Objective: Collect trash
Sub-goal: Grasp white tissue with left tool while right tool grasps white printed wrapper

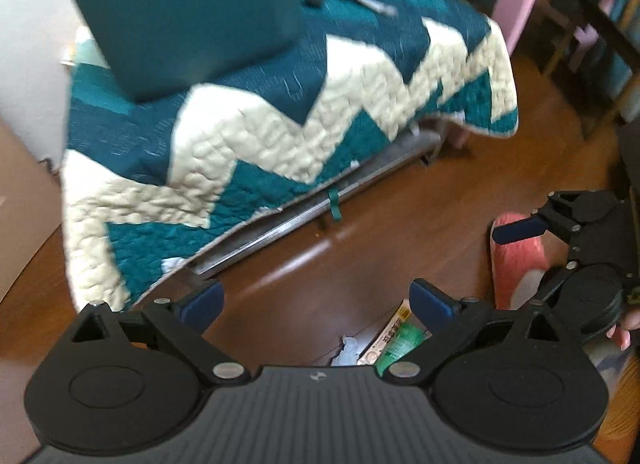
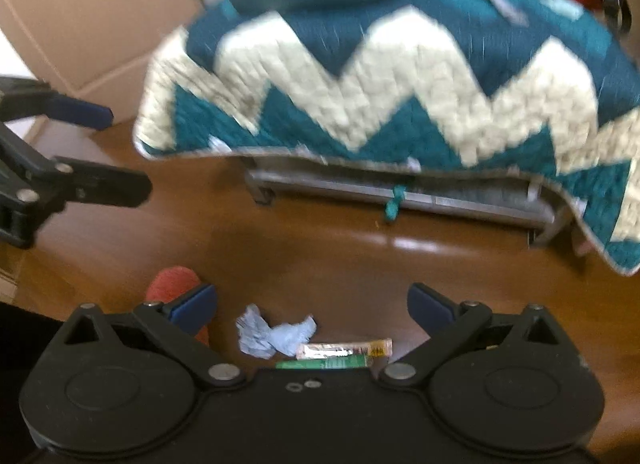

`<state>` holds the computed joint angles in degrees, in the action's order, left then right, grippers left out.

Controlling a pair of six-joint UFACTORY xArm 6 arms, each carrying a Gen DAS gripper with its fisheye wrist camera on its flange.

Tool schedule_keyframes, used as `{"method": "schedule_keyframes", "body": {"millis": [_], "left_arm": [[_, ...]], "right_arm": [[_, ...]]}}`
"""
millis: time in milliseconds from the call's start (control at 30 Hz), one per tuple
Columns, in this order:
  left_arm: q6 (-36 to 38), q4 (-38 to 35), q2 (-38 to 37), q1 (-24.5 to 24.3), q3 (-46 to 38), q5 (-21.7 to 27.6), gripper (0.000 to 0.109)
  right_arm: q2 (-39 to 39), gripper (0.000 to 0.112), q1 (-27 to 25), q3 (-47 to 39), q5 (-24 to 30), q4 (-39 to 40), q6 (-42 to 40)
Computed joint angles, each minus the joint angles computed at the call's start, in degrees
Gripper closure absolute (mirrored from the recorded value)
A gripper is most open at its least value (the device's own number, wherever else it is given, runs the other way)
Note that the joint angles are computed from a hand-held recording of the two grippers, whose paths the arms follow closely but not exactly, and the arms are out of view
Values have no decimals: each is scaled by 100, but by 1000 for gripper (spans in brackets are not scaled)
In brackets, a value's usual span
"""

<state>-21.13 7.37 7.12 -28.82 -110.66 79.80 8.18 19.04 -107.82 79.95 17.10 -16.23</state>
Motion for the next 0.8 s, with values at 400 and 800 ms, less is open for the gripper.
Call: {"method": "schedule_keyframes", "body": {"millis": [400, 800], "left_arm": [[1191, -867, 210, 287, 1922, -1087, 9], [1833, -1255, 438, 116, 3384, -2054, 9]], "right_arm": [[-377, 15, 222, 2267, -640, -1154, 877], [-195, 17, 119, 3158, -493, -1146, 1789]]}}
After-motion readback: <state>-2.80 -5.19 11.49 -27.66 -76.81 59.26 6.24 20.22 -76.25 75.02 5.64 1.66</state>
